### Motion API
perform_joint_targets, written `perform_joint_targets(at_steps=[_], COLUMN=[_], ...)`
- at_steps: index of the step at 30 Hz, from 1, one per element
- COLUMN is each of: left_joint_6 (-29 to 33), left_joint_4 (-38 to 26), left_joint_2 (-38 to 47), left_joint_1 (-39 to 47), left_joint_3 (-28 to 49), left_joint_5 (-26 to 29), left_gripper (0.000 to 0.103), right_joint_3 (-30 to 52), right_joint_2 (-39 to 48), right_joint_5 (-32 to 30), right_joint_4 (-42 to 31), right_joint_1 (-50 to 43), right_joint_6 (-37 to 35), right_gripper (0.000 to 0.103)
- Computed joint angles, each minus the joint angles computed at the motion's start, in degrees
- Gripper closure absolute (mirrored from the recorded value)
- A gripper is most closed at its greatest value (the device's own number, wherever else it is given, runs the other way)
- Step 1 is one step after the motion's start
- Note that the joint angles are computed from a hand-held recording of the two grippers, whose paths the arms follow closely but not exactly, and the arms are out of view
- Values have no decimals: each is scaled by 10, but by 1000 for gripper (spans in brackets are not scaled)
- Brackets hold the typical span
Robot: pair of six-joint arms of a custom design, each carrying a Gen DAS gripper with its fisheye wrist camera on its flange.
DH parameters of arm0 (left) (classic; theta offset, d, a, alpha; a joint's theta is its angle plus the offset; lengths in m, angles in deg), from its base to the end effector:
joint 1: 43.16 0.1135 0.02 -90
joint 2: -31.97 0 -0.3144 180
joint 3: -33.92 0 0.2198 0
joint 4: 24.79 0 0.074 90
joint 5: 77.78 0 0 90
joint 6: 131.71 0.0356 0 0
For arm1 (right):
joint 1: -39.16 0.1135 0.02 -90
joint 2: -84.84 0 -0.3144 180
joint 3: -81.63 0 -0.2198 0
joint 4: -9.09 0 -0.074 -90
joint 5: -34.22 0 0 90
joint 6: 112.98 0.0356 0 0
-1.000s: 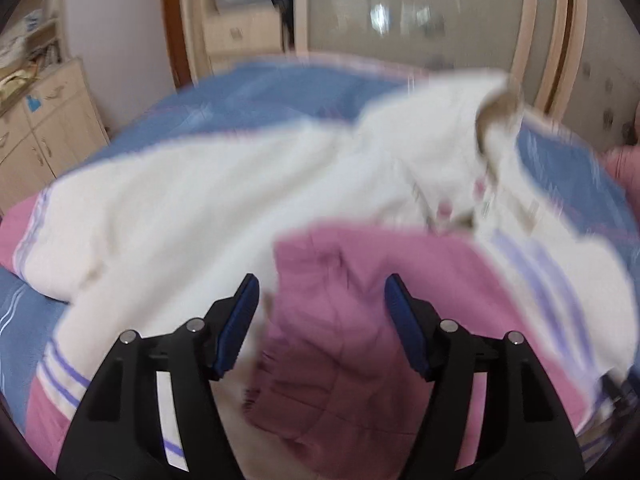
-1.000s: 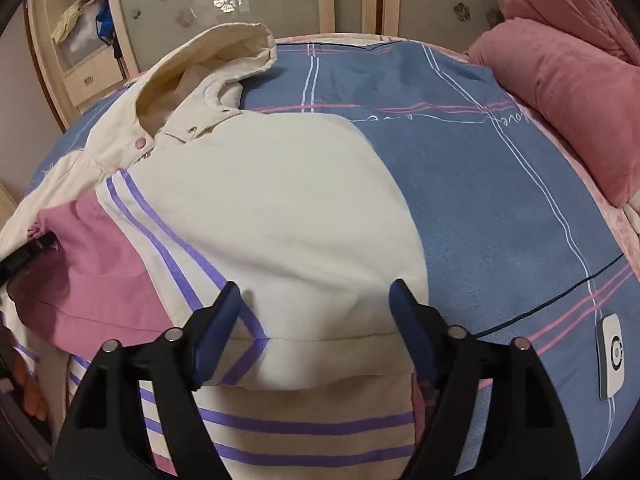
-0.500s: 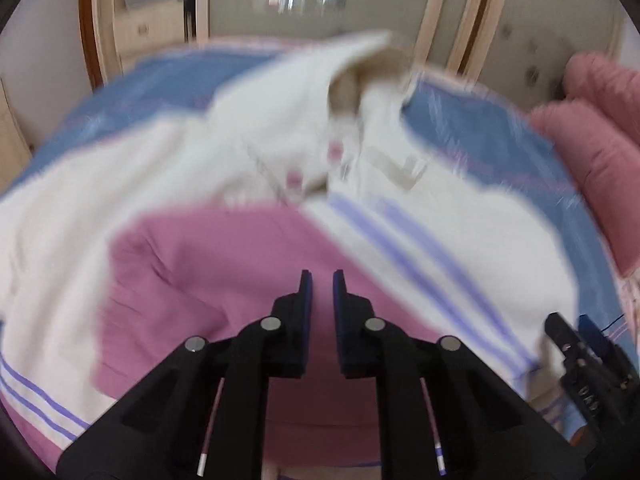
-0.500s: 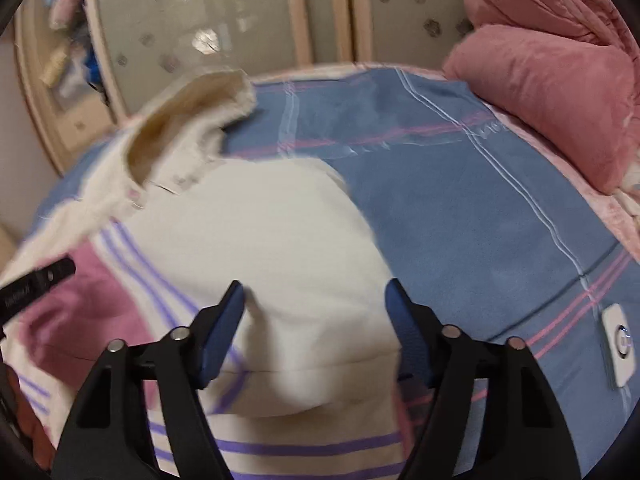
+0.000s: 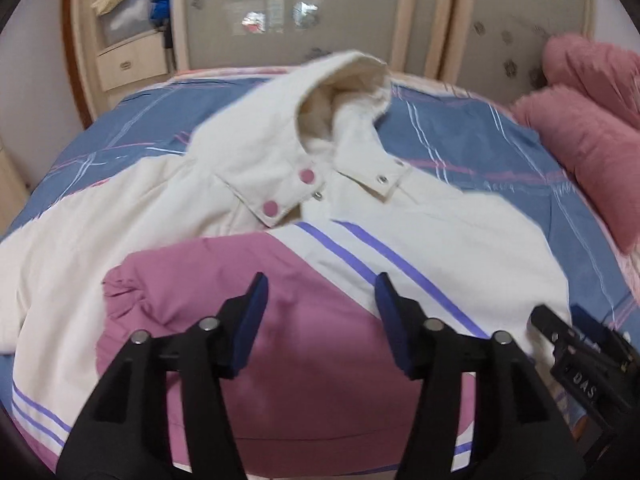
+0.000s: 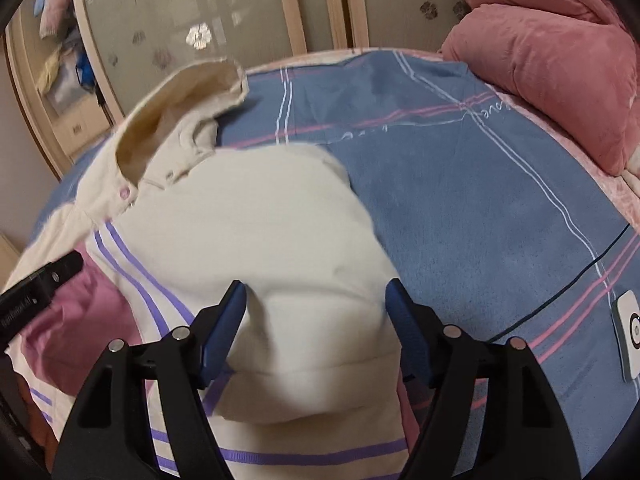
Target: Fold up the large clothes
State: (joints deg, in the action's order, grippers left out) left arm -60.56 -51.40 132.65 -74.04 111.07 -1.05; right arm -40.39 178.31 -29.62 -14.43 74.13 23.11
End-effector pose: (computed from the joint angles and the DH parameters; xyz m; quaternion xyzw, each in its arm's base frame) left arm 0.3041 -0.1723 0.2513 0.0587 0.9328 -0.0438 0.3529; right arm 0.2323 0.1433 0.2089 0.1511 0.9284 0.0033 0.3395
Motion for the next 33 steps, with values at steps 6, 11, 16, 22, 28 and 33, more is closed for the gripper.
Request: perform_joint_targets(at_steps=[6, 11, 16, 22, 28, 33], left_joint_6=[-10, -30, -7, 6, -16, -16], left_joint_4=[-21, -2, 20, -12, 60, 7], left_joint_2=[71, 33, 26, 64, -23, 13], left_joint_1=[38, 25, -7, 4, 21, 64], left_joint_3=[2, -21, -30, -6, -84, -68], left_joint_5=[51, 58, 29, 27, 33, 73], left_gripper=[62, 60, 55, 51, 44, 44], right_joint_3=[25, -7, -11, 34, 28, 55], right_joint_2=[48, 13, -19, 52, 8, 60], right_joint_5=[-27, -35, 30, -8, 71, 20], right_joint_4=[-33, 12, 26, -39, -25, -53], right_joint_1=[-14, -19, 24, 13, 62, 50], right_joint_6=[-5, 6, 8, 2, 19, 4], right_gripper=[23, 23, 23, 19, 19, 17])
